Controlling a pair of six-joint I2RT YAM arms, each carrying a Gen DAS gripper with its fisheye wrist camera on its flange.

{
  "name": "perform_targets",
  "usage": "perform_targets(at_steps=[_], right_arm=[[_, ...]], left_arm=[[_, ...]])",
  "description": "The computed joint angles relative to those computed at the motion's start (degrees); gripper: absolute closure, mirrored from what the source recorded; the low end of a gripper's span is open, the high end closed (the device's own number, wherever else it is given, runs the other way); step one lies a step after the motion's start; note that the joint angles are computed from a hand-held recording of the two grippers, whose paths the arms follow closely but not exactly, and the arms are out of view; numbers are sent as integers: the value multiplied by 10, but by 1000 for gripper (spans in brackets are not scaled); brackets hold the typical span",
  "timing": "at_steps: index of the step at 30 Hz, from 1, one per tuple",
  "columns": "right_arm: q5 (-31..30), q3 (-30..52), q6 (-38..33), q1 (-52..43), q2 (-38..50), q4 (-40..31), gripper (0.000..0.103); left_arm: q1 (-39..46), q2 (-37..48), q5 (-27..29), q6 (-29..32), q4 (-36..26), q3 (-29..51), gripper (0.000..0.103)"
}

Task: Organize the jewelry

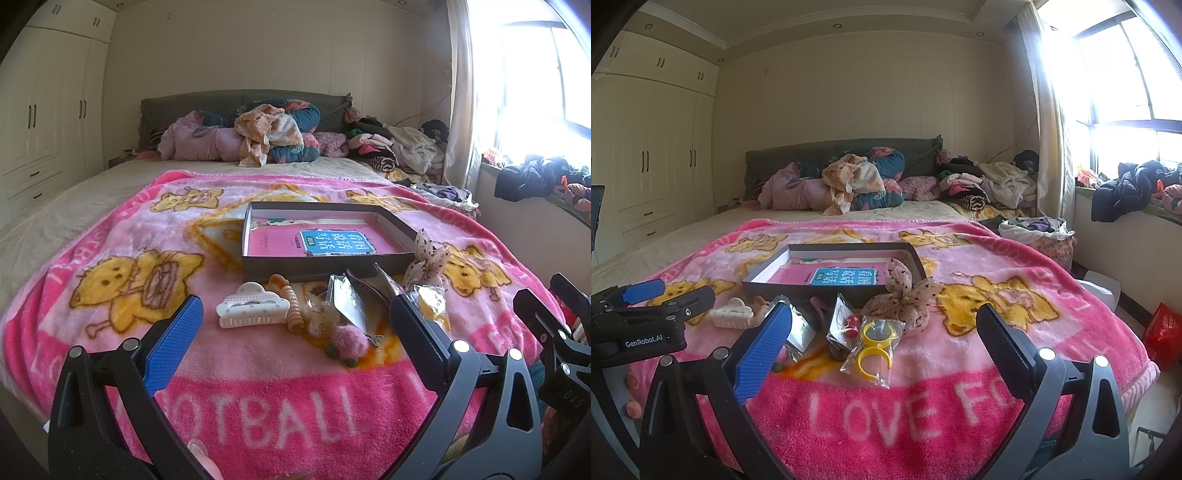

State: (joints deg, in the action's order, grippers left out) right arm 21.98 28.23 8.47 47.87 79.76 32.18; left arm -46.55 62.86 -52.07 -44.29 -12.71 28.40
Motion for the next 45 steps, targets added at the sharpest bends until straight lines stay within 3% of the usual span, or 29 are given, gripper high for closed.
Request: perform_targets(at_steps=[34, 45], right_arm=[[-6, 20, 8, 9, 17, -14, 6], [-52, 73, 16, -3, 44, -62, 6]], left_arm=[[-10, 16, -6, -17, -8, 12, 11], [59, -7, 48, 9, 14, -14, 11]])
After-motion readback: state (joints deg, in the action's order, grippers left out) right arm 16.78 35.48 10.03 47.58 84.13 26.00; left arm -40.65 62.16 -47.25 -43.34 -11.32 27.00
